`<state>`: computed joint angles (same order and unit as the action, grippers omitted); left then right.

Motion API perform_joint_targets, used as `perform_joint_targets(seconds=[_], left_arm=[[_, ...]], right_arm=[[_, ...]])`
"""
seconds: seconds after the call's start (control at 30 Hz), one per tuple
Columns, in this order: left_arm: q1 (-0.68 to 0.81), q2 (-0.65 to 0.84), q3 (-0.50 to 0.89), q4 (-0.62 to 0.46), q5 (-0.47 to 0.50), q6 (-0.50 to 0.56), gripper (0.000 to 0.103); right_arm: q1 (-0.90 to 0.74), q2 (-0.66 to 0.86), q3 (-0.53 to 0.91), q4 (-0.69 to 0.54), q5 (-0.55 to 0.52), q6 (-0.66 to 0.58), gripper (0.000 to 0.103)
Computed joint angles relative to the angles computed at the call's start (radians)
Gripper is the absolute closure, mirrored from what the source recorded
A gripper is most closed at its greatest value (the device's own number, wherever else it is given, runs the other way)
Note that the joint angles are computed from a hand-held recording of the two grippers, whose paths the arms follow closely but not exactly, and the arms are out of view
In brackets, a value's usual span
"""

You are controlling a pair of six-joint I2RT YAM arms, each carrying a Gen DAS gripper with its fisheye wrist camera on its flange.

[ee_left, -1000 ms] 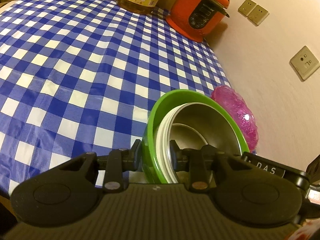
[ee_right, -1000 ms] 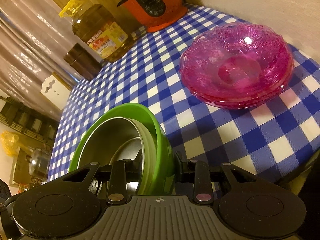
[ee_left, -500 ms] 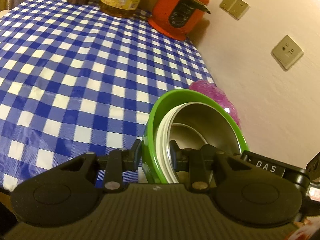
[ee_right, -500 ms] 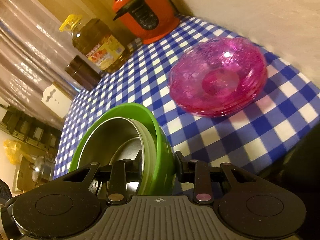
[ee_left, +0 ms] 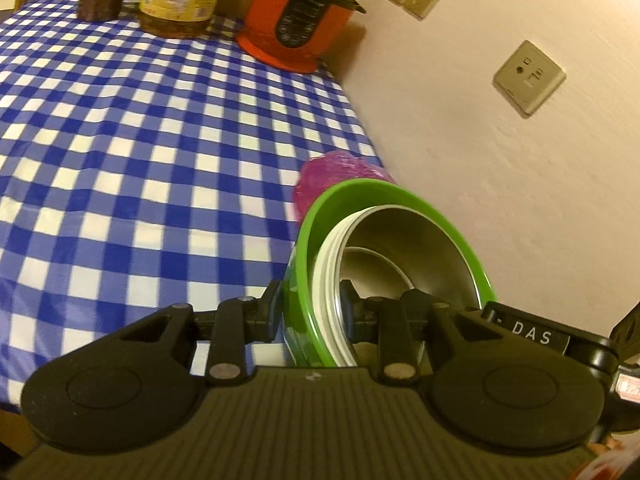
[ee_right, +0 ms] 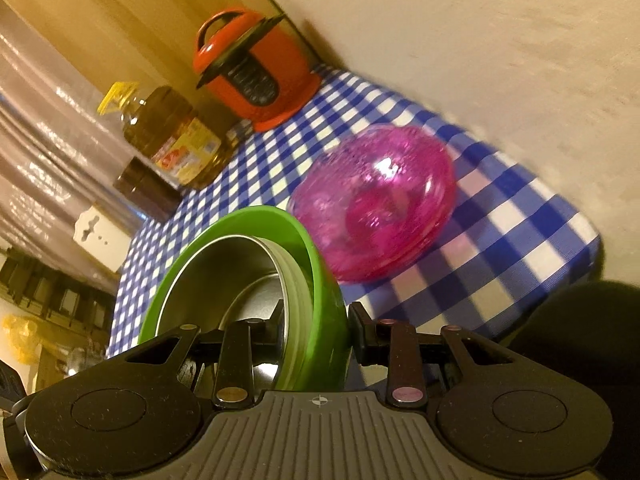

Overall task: Organize plates and bowls
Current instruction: 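Lift the nested green bowl stack and carry it to the pink plates, then lower the bowl stack onto the pink plates and open both tools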

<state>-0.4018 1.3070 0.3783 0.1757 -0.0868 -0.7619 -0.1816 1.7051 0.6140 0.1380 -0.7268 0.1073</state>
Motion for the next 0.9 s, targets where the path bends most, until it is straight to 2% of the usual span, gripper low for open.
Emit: perform_joint_targets(seconds=[0.5,0.9], left_arm=[[-0.004,0.167,0.148,0.051,0.046,0.036,0.077],[0.081,0.386,0.316,0.104,0.135,0.088,0.077]], right_arm=[[-0.072,0.044,0.115,-0.055,-0.01,0.002,0.072],[-0.035,0.193,0.283,-0.026,0.039,0.04,0.072]])
